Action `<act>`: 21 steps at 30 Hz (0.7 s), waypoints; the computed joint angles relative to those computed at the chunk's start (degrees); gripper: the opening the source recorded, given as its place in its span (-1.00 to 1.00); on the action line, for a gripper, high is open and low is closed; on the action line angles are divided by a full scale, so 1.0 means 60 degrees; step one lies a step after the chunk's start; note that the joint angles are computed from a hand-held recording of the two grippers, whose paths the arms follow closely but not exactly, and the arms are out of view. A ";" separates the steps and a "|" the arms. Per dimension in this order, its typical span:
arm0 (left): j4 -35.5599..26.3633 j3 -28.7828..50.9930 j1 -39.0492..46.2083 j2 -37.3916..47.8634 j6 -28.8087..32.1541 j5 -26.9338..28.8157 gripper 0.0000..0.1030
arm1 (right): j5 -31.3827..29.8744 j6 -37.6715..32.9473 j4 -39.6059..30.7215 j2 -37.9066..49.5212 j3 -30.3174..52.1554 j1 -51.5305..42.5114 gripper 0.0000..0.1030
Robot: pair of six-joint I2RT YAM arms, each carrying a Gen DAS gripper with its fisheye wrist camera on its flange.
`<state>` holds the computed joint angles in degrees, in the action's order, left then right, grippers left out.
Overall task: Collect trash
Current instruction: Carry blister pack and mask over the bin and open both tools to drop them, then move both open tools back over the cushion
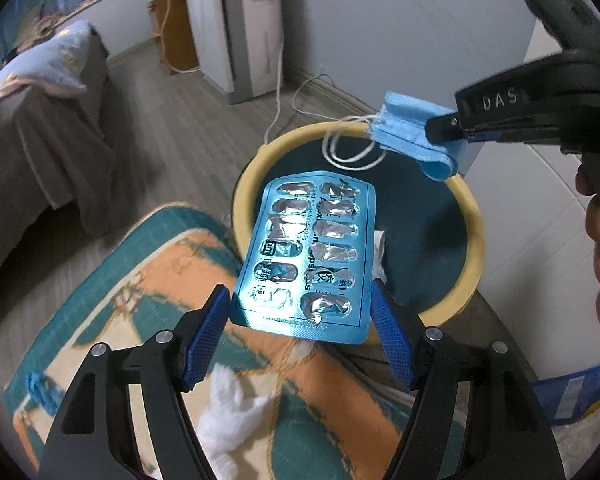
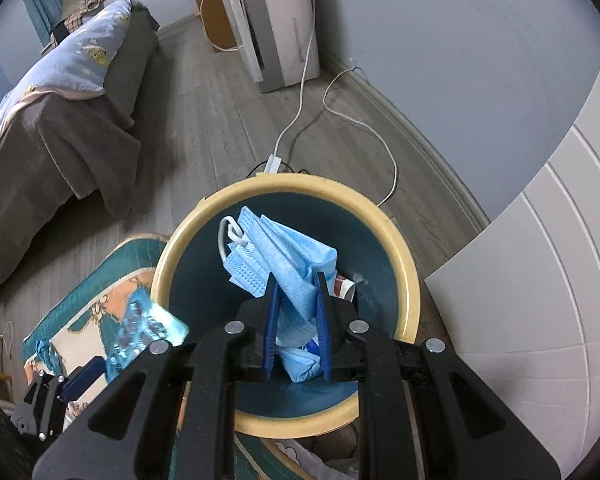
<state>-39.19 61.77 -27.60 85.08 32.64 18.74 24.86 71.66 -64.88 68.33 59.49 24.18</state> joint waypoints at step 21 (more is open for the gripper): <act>-0.0452 0.0296 0.1547 -0.1040 -0.0027 0.0879 0.83 | 0.1294 0.0768 -0.1367 0.1464 0.1930 0.1462 0.89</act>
